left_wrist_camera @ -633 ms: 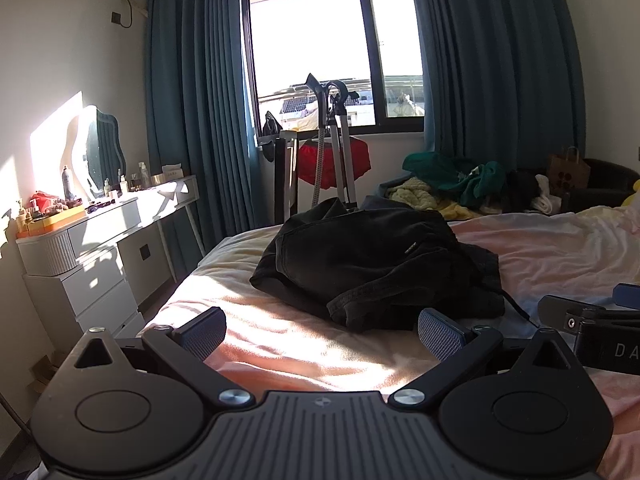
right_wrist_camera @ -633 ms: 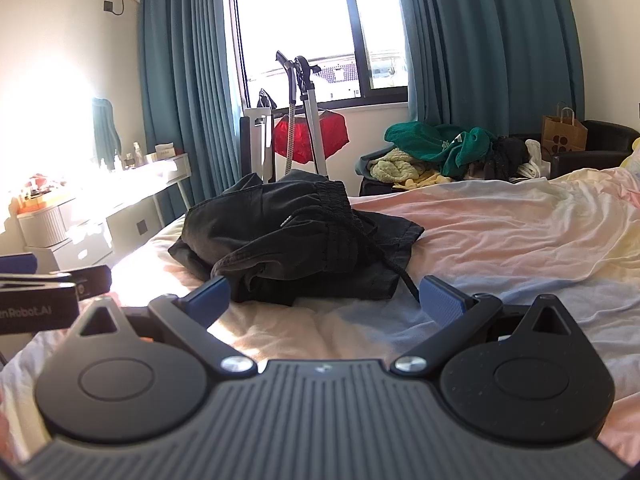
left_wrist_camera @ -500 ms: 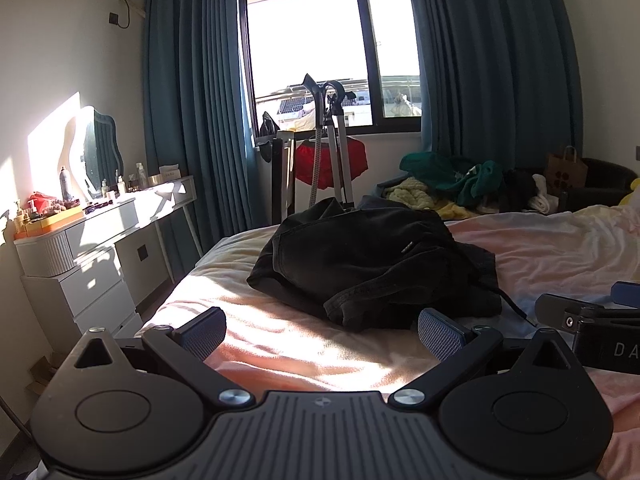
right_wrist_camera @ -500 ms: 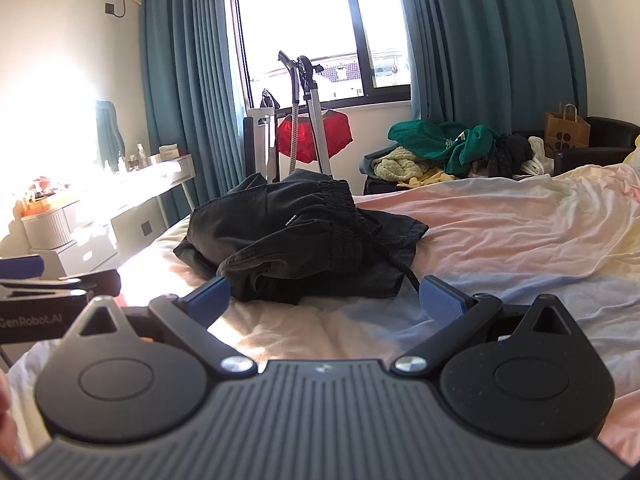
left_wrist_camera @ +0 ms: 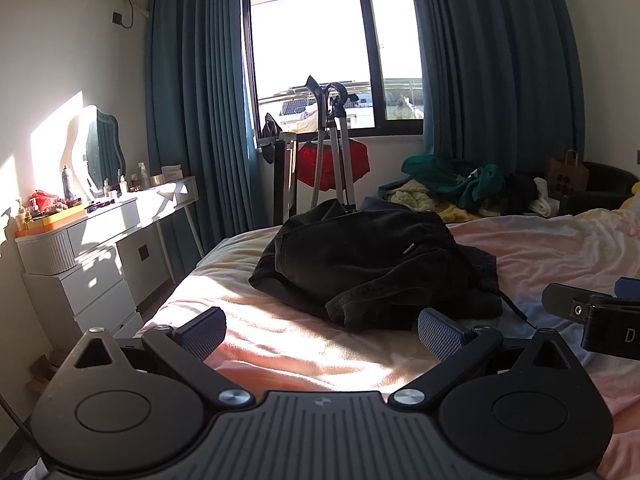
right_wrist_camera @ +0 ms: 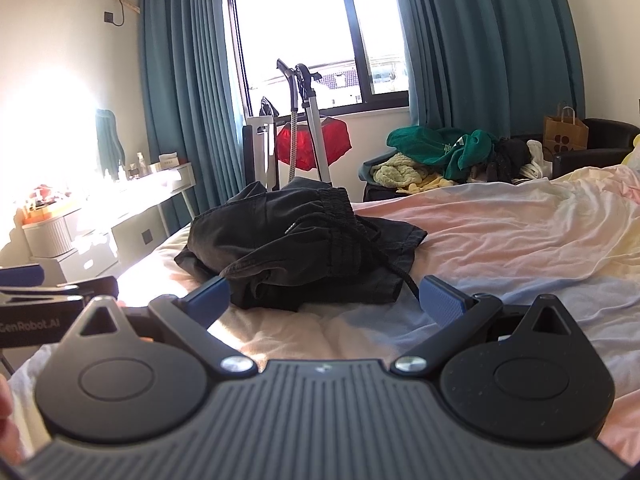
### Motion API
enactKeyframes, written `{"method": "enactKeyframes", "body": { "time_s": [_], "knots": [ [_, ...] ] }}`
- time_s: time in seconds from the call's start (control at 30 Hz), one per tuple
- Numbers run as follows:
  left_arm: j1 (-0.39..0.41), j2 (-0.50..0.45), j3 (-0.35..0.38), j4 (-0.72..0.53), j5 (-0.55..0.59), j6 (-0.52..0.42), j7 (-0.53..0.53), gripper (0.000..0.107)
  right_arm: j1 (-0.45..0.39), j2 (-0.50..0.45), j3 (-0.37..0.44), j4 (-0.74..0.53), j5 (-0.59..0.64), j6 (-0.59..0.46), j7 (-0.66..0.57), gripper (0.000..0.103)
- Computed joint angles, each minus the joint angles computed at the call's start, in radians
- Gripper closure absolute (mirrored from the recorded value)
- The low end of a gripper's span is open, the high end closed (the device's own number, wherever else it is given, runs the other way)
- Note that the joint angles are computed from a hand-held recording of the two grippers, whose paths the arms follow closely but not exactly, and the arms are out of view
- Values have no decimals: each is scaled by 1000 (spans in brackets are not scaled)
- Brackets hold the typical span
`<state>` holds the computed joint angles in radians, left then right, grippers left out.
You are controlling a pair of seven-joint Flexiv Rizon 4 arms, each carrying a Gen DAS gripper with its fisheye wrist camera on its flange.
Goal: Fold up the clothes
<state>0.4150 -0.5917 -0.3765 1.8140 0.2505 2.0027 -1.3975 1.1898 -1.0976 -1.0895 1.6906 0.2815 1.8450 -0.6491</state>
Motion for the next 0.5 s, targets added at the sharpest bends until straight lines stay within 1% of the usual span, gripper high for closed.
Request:
{"method": "enactKeyframes", "body": {
  "time_s": [0.07, 0.17, 0.3, 0.43, 0.5],
  "knots": [
    [-18, -3, 20, -2, -9, 12, 2, 4, 3, -9, -10, -1, 8, 6, 3, 0],
    [-6, -14, 8, -5, 4, 23, -9, 4, 5, -21, -21, -6, 19, 4, 14, 0],
    [50, -31, -52, -11, 44, 8, -32, 4, 2, -20, -17, -9, 38, 21, 21, 0],
    [61, -45, -64, -19, 57, 11, -25, 4, 12, -34, -39, -4, 53, 21, 27, 0],
    [91, -59, -99, -23, 86, 16, -27, 4, 5, -20, -25, -4, 49, 28, 23, 0]
  ]
}}
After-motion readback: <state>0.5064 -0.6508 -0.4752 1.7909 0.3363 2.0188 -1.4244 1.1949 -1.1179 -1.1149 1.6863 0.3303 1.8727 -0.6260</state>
